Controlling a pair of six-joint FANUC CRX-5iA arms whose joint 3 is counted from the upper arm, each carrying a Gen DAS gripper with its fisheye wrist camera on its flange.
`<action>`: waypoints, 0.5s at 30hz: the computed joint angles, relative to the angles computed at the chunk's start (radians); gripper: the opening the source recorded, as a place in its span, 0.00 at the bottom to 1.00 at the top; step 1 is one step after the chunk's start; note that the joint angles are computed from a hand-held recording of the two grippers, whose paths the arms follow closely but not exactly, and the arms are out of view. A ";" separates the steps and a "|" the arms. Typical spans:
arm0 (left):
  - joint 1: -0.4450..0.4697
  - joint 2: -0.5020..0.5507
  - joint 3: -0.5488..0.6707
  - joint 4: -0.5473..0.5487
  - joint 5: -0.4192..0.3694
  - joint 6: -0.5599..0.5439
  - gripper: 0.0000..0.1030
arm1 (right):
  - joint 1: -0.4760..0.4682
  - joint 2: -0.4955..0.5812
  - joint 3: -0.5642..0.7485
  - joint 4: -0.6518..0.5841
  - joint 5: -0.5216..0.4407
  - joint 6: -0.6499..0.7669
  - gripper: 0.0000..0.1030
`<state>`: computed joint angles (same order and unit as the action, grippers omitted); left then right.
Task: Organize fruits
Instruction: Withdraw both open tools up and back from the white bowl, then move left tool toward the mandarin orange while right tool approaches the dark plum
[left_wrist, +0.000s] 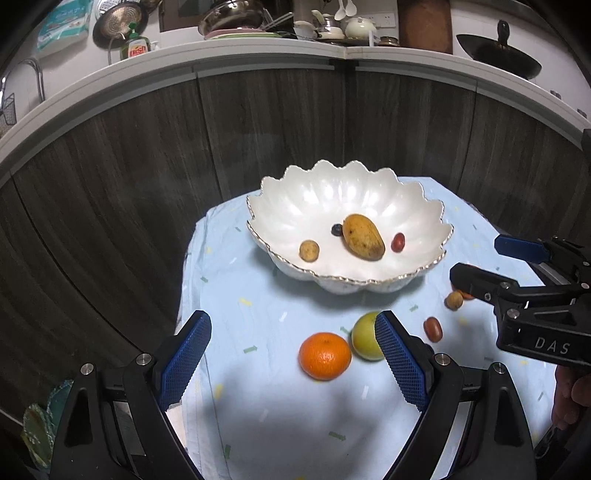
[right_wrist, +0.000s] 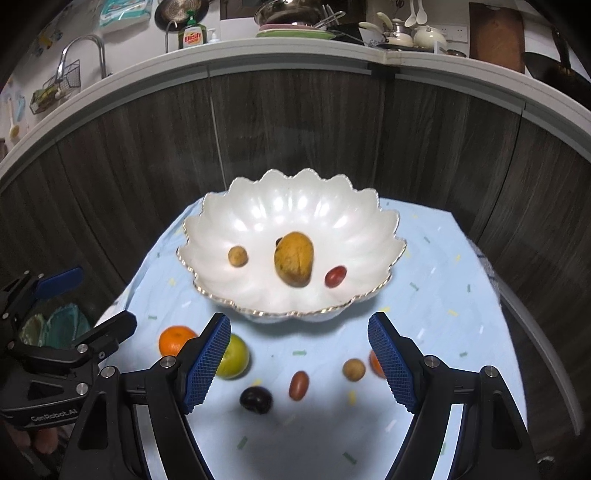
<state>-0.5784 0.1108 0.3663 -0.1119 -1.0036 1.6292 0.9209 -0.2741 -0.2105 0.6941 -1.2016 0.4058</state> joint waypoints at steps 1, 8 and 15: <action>0.002 0.000 -0.005 0.008 0.001 -0.008 0.88 | 0.003 -0.001 -0.005 -0.004 0.001 -0.003 0.75; 0.012 0.009 -0.027 0.041 -0.001 -0.065 0.88 | 0.017 -0.003 -0.028 -0.024 0.000 -0.012 0.75; 0.033 0.025 -0.043 0.088 -0.012 -0.123 0.88 | 0.033 -0.001 -0.048 -0.054 -0.003 -0.030 0.74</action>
